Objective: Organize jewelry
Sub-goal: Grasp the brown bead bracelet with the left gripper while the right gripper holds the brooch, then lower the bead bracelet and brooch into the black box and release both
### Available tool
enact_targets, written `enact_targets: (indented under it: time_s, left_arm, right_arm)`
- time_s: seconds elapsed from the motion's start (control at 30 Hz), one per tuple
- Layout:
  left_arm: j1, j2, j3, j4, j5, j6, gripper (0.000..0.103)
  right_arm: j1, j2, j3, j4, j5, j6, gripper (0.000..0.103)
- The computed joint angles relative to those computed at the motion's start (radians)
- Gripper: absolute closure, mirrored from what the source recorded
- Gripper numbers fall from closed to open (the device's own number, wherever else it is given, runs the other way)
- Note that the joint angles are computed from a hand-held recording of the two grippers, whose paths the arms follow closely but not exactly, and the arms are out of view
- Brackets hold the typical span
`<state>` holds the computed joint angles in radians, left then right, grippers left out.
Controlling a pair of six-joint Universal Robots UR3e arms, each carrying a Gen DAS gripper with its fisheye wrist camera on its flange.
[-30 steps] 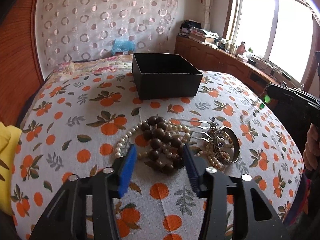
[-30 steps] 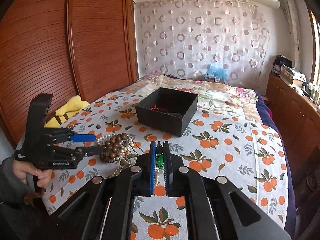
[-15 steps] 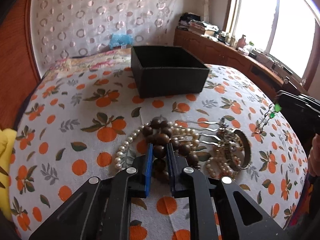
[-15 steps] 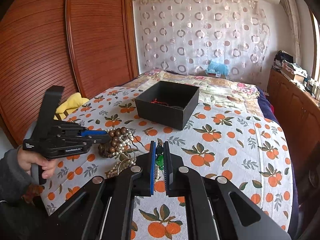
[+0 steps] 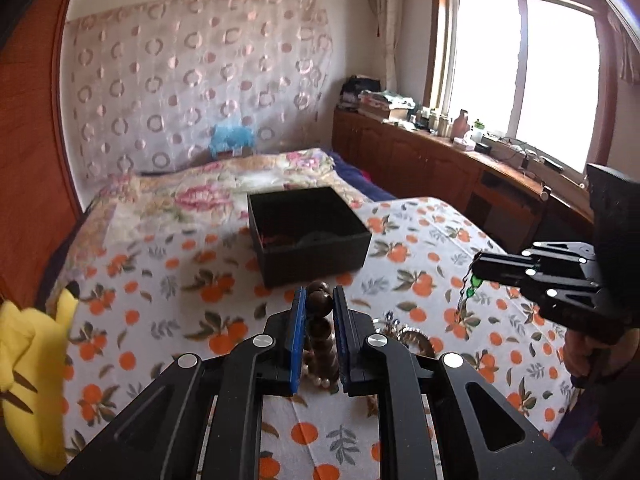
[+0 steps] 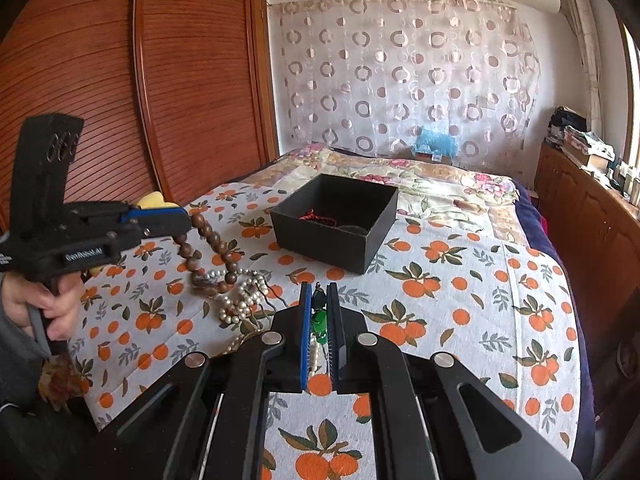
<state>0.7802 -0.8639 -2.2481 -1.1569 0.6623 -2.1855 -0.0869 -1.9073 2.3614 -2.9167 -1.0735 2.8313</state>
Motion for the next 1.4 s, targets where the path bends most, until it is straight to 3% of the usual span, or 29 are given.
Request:
enact_targets:
  time_s: [0.37, 0.63, 0.77, 1.4]
  left_arm:
    - [-0.087, -0.103, 0.061, 0.199, 0.023, -0.135, 0.091]
    - [-0.230, -0.317, 0.149, 0.466, 0.109, -0.297, 0.091]
    - [-0.289, -0.422, 0.222, 0.539, 0.149, -0.363, 0.091]
    - [-0.453, -0.827, 0.693, 0.495, 0.274, -0.485, 0.091]
  right_arm:
    - [0.034, 0.113, -0.130, -0.004, -0.014, 0.013, 0.095]
    - [0.070, 0.246, -0.279, -0.011, -0.027, 0.017, 0.095]
    - [0.069, 0.313, -0.361, 0.004, -0.010, 0.028, 0.095]
    - [0.096, 0.670, -0.957, 0.307, 0.017, 0.018, 0.095]
